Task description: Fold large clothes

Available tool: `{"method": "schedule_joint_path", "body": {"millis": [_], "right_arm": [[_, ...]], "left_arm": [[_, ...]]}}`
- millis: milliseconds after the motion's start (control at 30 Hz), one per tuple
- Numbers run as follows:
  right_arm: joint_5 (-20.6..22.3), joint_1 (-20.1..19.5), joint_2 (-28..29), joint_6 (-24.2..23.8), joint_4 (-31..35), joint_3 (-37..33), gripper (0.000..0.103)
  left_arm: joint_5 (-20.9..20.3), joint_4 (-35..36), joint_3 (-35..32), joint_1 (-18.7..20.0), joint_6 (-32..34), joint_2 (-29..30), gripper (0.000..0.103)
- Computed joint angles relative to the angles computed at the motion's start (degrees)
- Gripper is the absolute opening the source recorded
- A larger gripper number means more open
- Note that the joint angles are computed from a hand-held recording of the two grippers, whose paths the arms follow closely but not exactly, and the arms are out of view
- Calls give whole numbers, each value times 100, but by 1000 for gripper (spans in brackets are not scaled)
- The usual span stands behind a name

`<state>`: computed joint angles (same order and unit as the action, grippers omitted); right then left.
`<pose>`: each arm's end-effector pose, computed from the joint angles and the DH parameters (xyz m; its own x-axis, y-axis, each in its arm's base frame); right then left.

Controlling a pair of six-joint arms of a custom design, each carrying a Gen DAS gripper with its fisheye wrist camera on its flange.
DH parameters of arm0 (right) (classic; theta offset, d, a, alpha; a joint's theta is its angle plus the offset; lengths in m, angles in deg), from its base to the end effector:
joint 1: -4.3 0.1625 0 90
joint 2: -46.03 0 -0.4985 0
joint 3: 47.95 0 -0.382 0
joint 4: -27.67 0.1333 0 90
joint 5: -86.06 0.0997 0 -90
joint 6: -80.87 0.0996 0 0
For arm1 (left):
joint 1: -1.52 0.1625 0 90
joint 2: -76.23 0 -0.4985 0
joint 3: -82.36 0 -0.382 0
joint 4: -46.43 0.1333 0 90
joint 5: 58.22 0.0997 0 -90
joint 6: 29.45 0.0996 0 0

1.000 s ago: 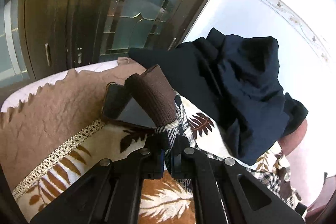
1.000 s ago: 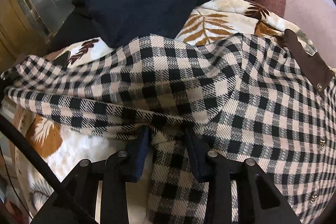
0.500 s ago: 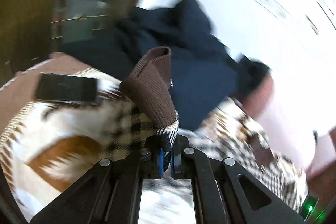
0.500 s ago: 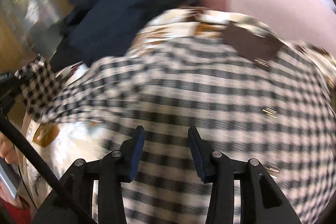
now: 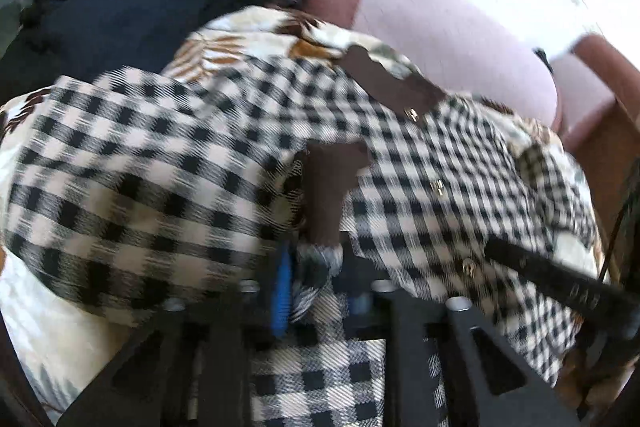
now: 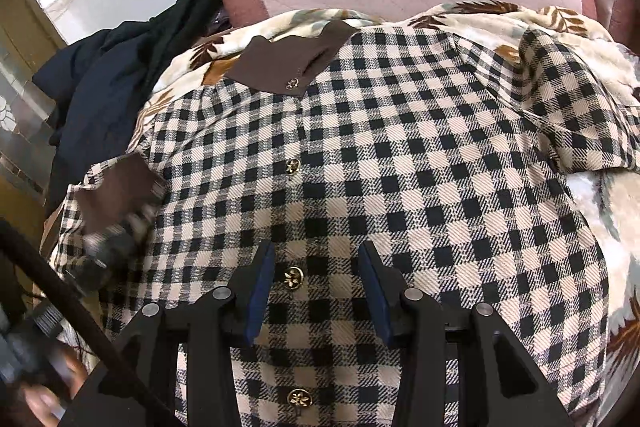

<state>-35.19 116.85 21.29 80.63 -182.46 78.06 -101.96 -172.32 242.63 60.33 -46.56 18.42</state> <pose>0.2671 -0.4304 -0.0519 -0.8523 -0.1766 0.4923 -0.3665 0.8732 -0.3212 0.0187 -0.3655 0.1938 -0.8603 -0.1451 -0.4888 0.2210 0.7578 -0.6139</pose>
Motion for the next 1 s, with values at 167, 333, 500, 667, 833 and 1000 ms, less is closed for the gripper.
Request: {"method": "schedule_joint_path", "body": {"millis": [167,333,500,667,833,1000], "right_arm": [[118,71,59,10,75,-77,47],[310,252,121,-97,201,-269,50],[583,353,198,-232,353,-389,57],[829,343,364,-98,798,-652,60],[887,260,648,231,1412,-1150,61],[1246,318,589,-8,1699,-1296,12]], "left_arm": [[-488,395,-3,-6,152,-391,54],[-1137,1129,-56,110,256,-1805,68],[-623,1362,-117,443,-72,-2847,73],[-341,1854,-298,967,-391,-3469,73],[117,2057,-349,982,-438,-3707,73],[46,2068,-433,1085,-367,-3403,73]]}}
